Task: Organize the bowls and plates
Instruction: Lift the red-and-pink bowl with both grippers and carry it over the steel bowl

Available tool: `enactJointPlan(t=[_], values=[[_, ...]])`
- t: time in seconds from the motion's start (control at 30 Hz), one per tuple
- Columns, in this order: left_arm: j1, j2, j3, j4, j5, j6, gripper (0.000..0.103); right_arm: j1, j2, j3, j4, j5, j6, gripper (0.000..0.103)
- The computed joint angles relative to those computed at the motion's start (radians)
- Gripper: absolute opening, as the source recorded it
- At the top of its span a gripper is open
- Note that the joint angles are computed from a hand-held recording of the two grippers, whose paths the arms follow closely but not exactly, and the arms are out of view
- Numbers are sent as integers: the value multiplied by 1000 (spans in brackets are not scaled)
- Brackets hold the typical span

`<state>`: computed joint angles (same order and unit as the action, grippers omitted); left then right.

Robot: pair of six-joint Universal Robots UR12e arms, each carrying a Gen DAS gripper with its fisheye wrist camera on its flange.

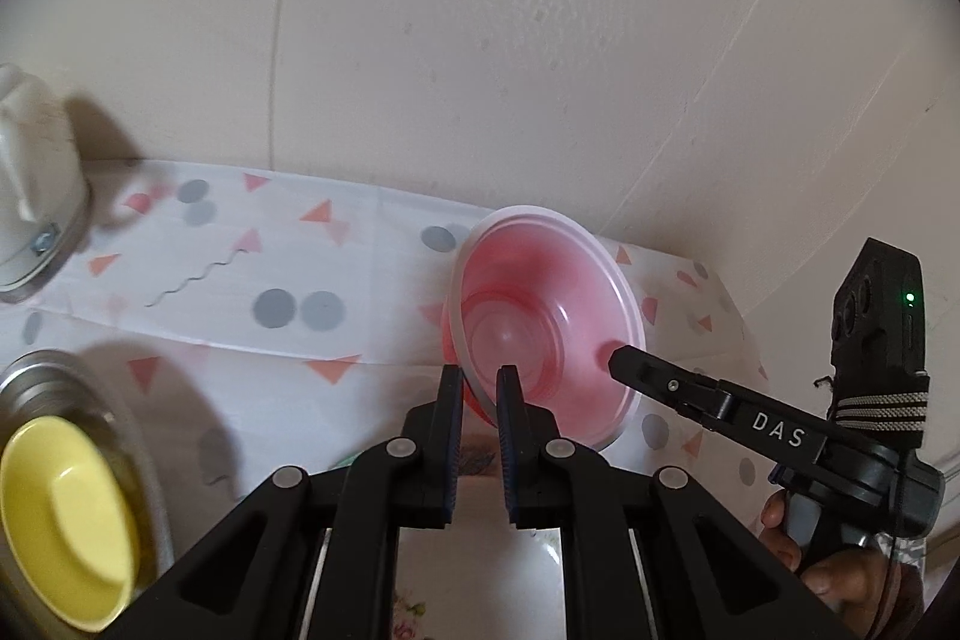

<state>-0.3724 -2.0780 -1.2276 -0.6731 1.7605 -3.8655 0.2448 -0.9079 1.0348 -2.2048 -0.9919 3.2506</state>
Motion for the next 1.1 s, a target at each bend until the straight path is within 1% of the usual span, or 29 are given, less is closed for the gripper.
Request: enactJointPlan(t=[0.43, 0.7, 0.77, 0.87, 1.1], values=[[-24, 81, -119, 57, 90, -78, 11, 21, -27, 34, 15, 48, -96, 11], [-38, 118, -168, 61, 150, -125, 11, 38, -38, 39, 60, 67, -160, 11], [-40, 129, -186, 69, 160, -124, 11, 42, -43, 49, 53, 70, -165, 11], [-39, 149, -216, 84, 158, -123, 11, 50, -56, 68, 38, 68, -160, 11], [-20, 219, -317, 117, 106, -115, 11, 79, -88, 122, 6, 62, -130, 11]])
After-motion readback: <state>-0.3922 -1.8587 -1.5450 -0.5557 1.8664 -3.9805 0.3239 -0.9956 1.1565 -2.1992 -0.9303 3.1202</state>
